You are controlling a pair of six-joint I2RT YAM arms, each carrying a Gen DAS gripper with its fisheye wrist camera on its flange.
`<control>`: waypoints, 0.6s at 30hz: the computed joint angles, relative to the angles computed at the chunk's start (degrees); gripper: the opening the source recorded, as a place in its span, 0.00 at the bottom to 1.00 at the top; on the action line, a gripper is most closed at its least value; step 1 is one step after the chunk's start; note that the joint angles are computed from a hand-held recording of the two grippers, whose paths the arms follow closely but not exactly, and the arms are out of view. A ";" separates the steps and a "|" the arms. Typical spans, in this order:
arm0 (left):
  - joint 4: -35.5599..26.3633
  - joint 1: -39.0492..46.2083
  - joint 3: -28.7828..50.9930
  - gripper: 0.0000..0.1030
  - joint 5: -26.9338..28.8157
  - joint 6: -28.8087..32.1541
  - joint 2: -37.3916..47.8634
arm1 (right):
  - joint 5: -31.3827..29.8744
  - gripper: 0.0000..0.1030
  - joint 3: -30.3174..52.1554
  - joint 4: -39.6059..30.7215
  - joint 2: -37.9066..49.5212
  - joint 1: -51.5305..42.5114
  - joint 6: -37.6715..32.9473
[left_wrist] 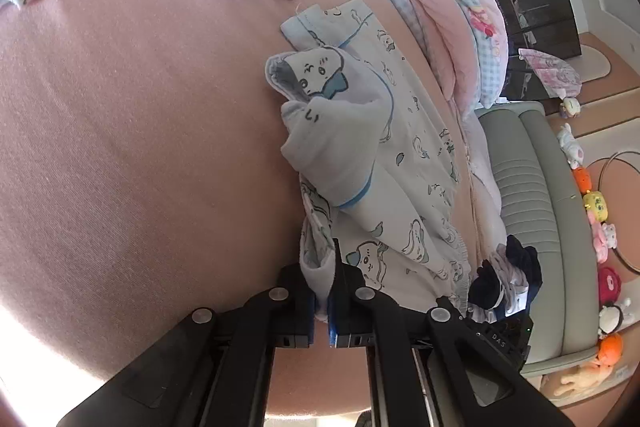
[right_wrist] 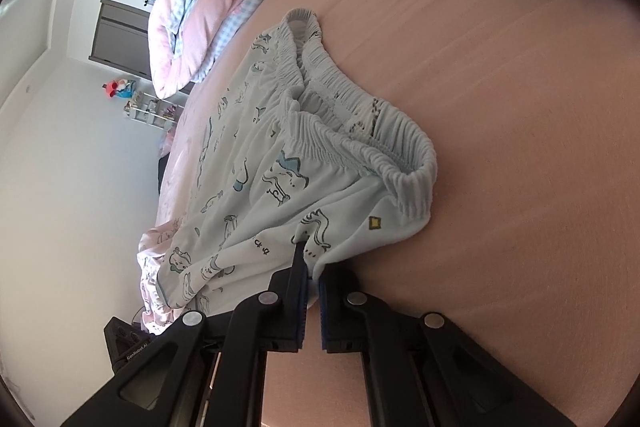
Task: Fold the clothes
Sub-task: 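Close the left tool on the pants edge while the right tool grasps the waistband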
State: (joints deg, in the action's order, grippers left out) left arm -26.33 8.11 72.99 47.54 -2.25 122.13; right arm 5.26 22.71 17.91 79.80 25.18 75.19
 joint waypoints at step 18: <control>-8.84 5.16 0.16 0.03 1.55 4.29 -4.69 | 0.71 0.04 10.36 -21.44 -4.05 7.38 -0.81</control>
State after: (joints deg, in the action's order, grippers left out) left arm -35.18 13.27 73.15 49.09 2.04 117.44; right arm 5.97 33.07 -3.53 75.75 32.56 74.37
